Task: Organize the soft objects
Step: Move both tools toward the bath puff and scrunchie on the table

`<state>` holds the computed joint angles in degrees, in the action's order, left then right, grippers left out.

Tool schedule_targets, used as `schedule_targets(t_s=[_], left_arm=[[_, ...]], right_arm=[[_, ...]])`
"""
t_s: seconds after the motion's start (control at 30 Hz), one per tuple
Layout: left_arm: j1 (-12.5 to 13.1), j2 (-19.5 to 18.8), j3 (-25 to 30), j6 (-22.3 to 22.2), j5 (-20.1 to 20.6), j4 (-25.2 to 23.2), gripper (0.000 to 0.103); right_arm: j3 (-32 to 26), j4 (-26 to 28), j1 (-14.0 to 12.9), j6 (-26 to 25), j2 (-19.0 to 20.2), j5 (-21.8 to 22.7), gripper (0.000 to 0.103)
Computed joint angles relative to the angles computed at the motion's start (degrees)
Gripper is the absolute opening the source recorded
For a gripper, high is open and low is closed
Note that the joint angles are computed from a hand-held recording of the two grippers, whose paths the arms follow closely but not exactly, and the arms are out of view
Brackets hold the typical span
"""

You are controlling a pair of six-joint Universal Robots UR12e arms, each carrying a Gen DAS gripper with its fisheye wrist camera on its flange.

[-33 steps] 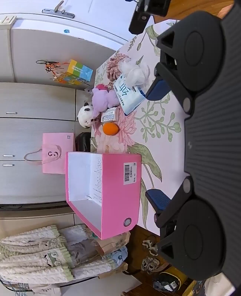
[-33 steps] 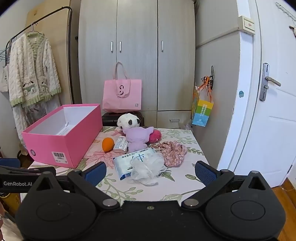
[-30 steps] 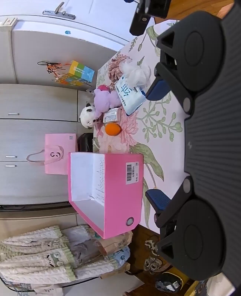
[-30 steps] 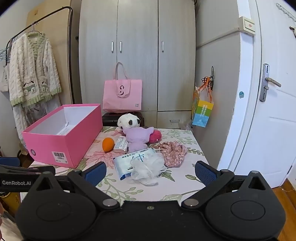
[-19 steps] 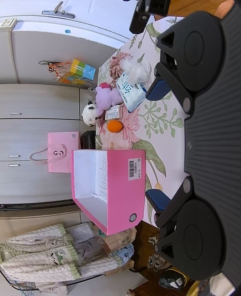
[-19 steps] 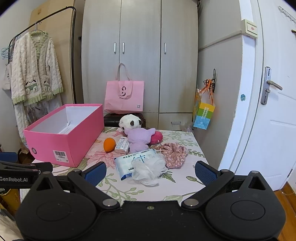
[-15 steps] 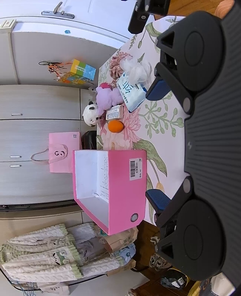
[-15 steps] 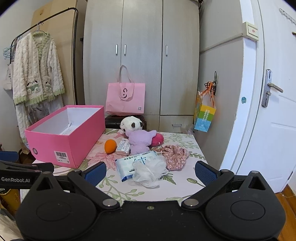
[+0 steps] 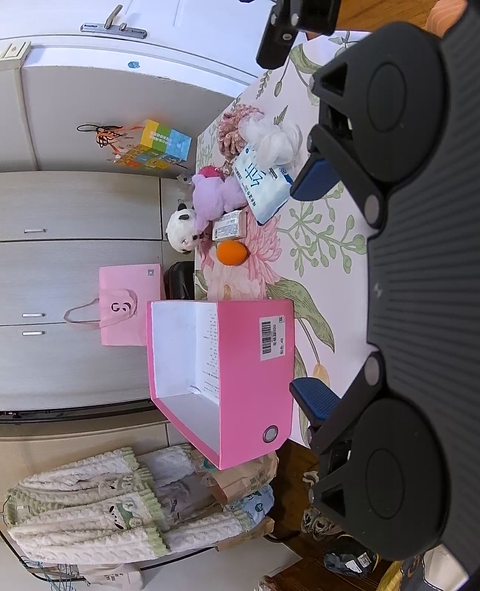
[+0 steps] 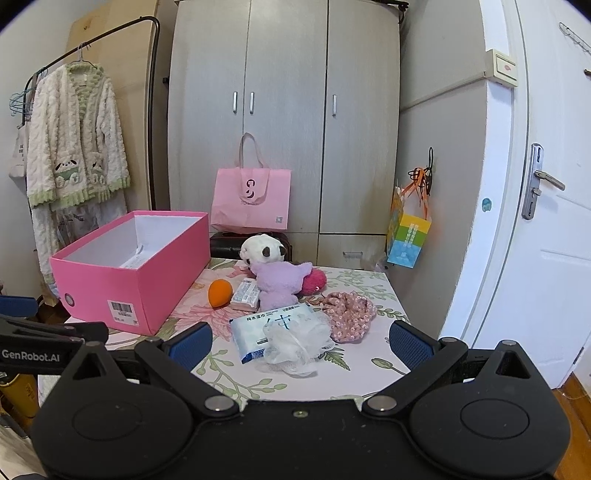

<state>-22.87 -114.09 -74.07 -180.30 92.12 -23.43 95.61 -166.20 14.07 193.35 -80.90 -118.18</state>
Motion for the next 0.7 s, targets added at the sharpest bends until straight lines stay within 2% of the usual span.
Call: schedule_targets(t_s=[0.13, 0.43, 0.53, 0.7], left_arm=[[-0.1, 0.0, 0.1, 0.6, 0.6, -0.1, 0.103], [-0.3, -1.4, 2.7, -0.1, -0.2, -1.3, 0.103], [-0.7, -2.6, 4.0, 0.5, -0.5, 0.6, 0.103], [-1.5, -6.1, 8.6, 2.0, -1.7, -0.8, 0.103]], right_arm=[[0.1, -0.2, -0.3, -0.8, 0.0, 1.1, 0.103], [0.3, -5.3, -1.6, -5.2, 0.1, 4.3, 0.103], [0.7, -8.9, -2.4, -7.4, 0.2, 5.8, 0.103], [1.1, -14.3, -4.2, -12.3, 1.2, 5.6, 0.103]])
